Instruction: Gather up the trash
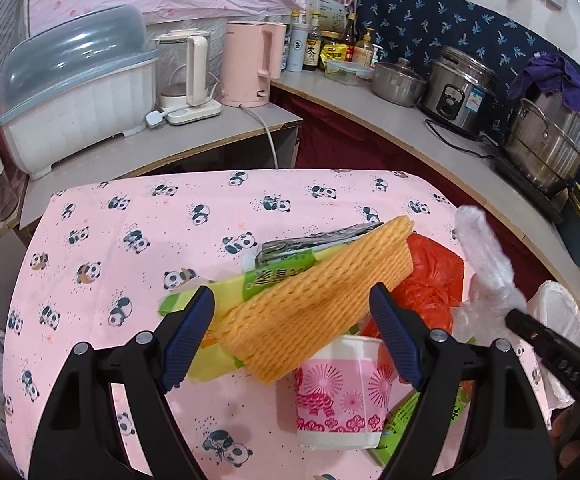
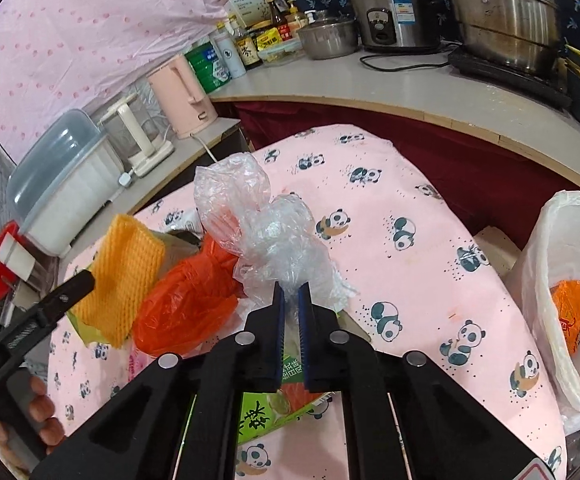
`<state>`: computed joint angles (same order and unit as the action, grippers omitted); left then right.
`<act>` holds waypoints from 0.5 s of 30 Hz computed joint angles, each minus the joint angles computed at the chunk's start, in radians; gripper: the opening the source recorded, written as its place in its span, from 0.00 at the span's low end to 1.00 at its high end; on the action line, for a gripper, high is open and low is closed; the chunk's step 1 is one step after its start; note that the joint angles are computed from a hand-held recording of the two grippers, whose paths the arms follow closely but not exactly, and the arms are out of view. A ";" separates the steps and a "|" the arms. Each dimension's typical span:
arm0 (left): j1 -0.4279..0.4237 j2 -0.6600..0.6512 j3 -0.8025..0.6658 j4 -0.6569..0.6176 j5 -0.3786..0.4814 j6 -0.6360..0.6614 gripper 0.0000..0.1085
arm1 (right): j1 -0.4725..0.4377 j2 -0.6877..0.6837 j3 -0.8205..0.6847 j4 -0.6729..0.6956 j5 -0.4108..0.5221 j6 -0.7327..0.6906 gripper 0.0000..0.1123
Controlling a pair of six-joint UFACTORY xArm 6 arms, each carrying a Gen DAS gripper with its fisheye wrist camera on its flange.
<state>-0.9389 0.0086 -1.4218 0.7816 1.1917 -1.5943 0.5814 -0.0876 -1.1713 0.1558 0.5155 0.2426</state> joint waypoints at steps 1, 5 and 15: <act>0.006 0.005 -0.001 -0.004 -0.010 0.015 0.66 | -0.002 -0.005 0.001 0.010 0.001 -0.004 0.06; 0.027 0.037 -0.021 -0.056 -0.030 0.082 0.40 | -0.006 -0.020 0.006 0.037 0.002 -0.015 0.06; -0.004 0.037 -0.017 -0.083 -0.051 0.060 0.01 | -0.012 -0.072 0.042 0.059 -0.001 -0.013 0.06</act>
